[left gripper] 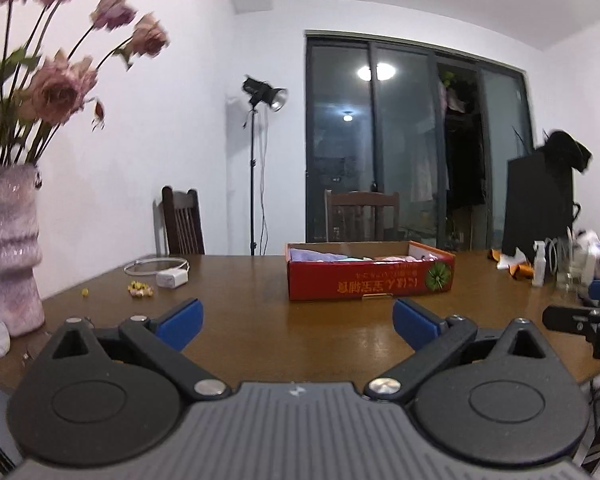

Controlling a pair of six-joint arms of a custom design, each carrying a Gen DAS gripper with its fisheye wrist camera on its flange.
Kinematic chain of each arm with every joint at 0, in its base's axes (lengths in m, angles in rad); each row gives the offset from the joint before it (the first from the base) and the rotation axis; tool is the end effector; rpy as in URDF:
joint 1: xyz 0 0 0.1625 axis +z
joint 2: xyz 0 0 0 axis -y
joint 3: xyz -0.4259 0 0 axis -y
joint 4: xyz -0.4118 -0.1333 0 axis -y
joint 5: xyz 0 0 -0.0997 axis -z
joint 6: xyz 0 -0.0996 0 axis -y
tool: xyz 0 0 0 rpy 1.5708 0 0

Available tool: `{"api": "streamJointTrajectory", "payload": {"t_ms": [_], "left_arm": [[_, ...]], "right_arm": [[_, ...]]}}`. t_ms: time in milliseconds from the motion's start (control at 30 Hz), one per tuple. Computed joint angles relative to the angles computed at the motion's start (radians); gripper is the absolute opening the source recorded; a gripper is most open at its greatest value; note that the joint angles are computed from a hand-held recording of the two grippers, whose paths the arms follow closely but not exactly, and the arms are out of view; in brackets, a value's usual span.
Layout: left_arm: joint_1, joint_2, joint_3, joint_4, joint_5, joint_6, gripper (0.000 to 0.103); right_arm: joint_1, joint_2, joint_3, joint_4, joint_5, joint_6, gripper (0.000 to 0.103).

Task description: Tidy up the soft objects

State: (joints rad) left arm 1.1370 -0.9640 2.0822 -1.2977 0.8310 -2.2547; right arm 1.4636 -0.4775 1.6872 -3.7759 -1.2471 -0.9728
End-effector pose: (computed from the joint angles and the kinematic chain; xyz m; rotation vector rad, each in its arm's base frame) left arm -0.0338 -0.5499 0.0571 0.3751 1.6347 -1.6430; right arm 0.0937 -0.6711 0.0052 1.2663 -2.2051 1.3930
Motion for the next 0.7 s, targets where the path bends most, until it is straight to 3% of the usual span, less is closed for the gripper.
{"api": "streamJointTrajectory", "payload": {"t_ms": [700], "left_arm": [[0.002, 0.003, 0.003, -0.003, -0.010, 0.004, 0.103]], "right_arm": [[-0.003, -0.002, 0.007, -0.010, -0.011, 0.052, 0.103]]}}
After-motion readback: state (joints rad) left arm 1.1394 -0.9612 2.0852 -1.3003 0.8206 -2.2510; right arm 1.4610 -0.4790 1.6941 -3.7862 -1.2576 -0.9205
